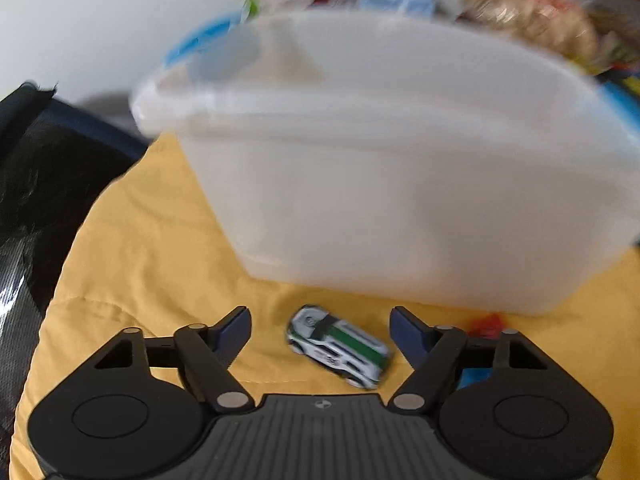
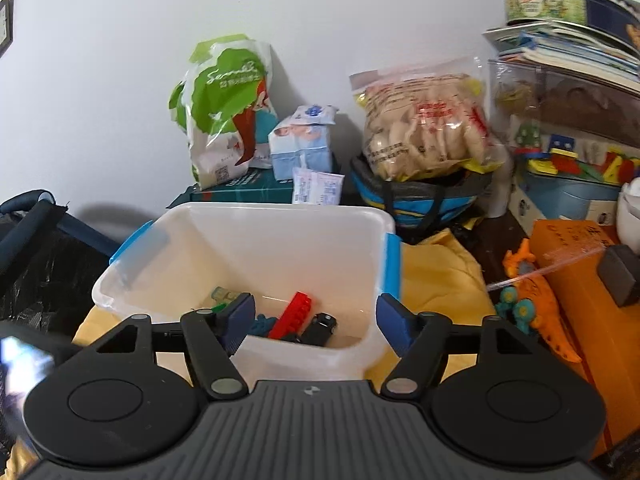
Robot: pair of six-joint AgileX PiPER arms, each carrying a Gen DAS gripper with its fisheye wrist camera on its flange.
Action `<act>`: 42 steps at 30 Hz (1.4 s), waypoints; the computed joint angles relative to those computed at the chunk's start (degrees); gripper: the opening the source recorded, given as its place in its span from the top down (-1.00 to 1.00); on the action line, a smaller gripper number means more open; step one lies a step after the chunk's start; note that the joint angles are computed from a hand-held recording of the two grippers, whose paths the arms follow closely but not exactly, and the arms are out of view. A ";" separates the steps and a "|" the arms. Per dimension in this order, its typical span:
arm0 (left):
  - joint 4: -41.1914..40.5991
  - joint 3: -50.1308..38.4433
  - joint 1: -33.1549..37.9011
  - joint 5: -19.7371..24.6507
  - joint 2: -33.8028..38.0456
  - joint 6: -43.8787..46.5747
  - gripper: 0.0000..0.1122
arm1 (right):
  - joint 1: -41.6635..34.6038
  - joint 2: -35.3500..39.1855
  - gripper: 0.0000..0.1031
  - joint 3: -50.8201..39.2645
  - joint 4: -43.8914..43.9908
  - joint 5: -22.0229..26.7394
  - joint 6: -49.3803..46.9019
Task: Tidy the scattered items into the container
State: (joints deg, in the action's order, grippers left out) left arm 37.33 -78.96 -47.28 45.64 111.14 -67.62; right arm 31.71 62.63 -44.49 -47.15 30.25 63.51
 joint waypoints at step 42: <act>-12.92 -7.96 4.05 -7.47 -12.89 39.55 0.40 | 10.27 -8.90 -0.37 16.79 3.10 6.18 12.08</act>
